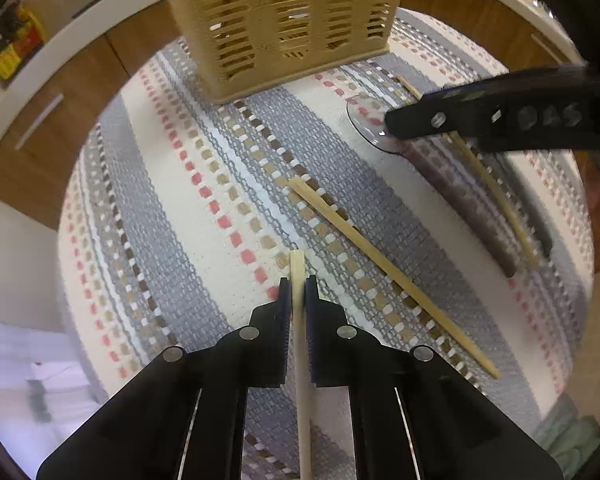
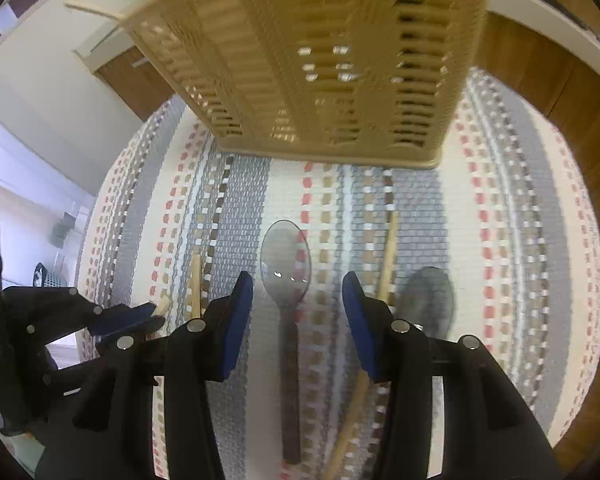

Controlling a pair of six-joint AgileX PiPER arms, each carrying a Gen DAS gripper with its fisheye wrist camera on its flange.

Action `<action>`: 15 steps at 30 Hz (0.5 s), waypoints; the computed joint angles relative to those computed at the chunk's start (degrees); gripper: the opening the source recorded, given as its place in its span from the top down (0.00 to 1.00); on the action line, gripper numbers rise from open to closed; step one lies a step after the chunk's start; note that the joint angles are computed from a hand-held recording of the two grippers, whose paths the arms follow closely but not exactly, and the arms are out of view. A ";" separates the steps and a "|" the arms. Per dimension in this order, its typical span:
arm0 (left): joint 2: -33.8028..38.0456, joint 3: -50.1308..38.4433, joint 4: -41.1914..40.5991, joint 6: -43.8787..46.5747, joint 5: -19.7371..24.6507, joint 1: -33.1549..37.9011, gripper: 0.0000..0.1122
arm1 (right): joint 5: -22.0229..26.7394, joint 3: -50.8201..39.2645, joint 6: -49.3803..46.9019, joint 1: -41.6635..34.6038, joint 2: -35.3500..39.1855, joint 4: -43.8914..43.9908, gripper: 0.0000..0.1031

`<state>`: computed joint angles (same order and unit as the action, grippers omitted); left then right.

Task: Organize utensils
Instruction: 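Grasp and lift a chopstick with the left tool while the right tool carries the spoon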

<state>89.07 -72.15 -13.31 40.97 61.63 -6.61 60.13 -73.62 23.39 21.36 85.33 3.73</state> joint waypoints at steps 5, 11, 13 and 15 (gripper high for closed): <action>-1.19 1.43 -8.33 4.03 -1.98 5.80 0.96 | 1.48 -4.85 3.50 2.49 5.20 -1.49 0.58; -2.89 -0.05 -20.65 6.75 -3.64 14.15 0.96 | 5.85 -10.07 8.83 7.64 10.09 -9.04 0.58; -4.61 0.47 -22.22 6.98 -5.05 15.07 0.96 | 7.60 -11.98 11.01 9.95 11.93 -12.07 0.59; -6.43 1.26 -23.27 6.41 -6.60 15.12 0.96 | 8.76 -13.27 13.30 12.64 13.39 -16.33 0.72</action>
<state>82.65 -70.89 -36.58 47.38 55.03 8.51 68.90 -86.89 36.68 34.01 98.72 -12.61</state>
